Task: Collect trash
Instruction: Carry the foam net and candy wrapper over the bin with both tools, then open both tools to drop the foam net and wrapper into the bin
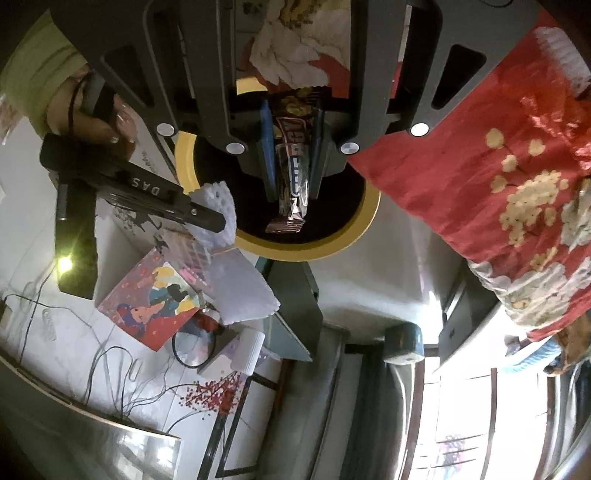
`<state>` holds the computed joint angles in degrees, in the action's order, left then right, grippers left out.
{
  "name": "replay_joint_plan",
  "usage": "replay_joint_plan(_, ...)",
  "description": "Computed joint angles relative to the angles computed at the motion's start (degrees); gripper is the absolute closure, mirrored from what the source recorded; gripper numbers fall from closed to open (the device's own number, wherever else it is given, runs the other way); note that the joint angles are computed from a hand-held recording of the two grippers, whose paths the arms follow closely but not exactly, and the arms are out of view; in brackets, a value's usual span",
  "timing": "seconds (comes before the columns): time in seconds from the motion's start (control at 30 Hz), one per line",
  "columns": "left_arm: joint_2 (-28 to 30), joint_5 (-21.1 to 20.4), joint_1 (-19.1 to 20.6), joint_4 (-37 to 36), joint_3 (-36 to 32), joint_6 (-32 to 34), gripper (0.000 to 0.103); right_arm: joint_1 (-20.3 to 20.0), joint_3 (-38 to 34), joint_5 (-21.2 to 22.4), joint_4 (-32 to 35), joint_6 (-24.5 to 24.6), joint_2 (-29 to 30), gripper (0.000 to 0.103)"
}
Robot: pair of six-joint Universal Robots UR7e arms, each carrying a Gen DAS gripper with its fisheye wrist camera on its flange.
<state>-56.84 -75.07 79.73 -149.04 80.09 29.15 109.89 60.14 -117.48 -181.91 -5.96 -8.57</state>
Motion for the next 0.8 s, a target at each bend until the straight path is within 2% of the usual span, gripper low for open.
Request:
replay_joint_plan(0.13, 1.8, 0.6, 0.0, 1.2, -1.8, -0.4, 0.092, -0.4, 0.2, 0.1, 0.7, 0.8, -0.1, 0.073)
replay_joint_plan(0.23, 3.0, 0.7, 0.1, 2.5, -3.3, -1.1, 0.09, -0.7, 0.3, 0.0, 1.2, 1.9, -0.3, 0.068)
replay_joint_plan(0.27, 3.3, 0.9, 0.0, 2.6, -3.7, -1.3, 0.088, -0.8, 0.5, 0.0, 1.2, 2.1, -0.4, 0.062)
replay_joint_plan(0.3, 3.7, 0.9, 0.0, 2.8, -4.3, -1.4, 0.081, -0.8, 0.6, -0.2, 0.9, 2.2, -0.5, 0.053)
replay_joint_plan(0.4, 3.9, 0.3, 0.2, 2.5, -4.5, -2.0, 0.051, -0.9, 0.9, -0.7, 0.1, 2.7, -0.7, 0.048)
replay_joint_plan(0.47, 3.9, 0.2, 0.1, 2.0, -4.4, -2.3, 0.047, -0.9, 1.2, -1.2, -0.9, 2.8, -0.8, 0.043)
replay_joint_plan(0.53, 3.5, 0.4, 0.0, 1.0, -3.9, -2.5, 0.035, -0.8, 1.2, -1.6, -1.5, 2.5, -0.8, 0.041)
replay_joint_plan(0.57, 3.1, 0.2, 0.0, 0.5, -3.5, -2.7, 0.033, -0.4, 0.8, -3.0, -2.1, 1.7, -0.5, 0.039)
replay_joint_plan(0.7, 1.7, -0.4, -0.3, -2.2, -1.9, -2.9, 0.014, 0.2, 0.5, -4.2, -4.7, 0.1, -0.1, 0.031)
replay_joint_plan(0.8, 0.6, -0.3, -0.6, -4.1, -0.6, -2.7, 0.011, 0.9, 0.1, -4.8, -6.1, -1.3, 0.3, 0.028)
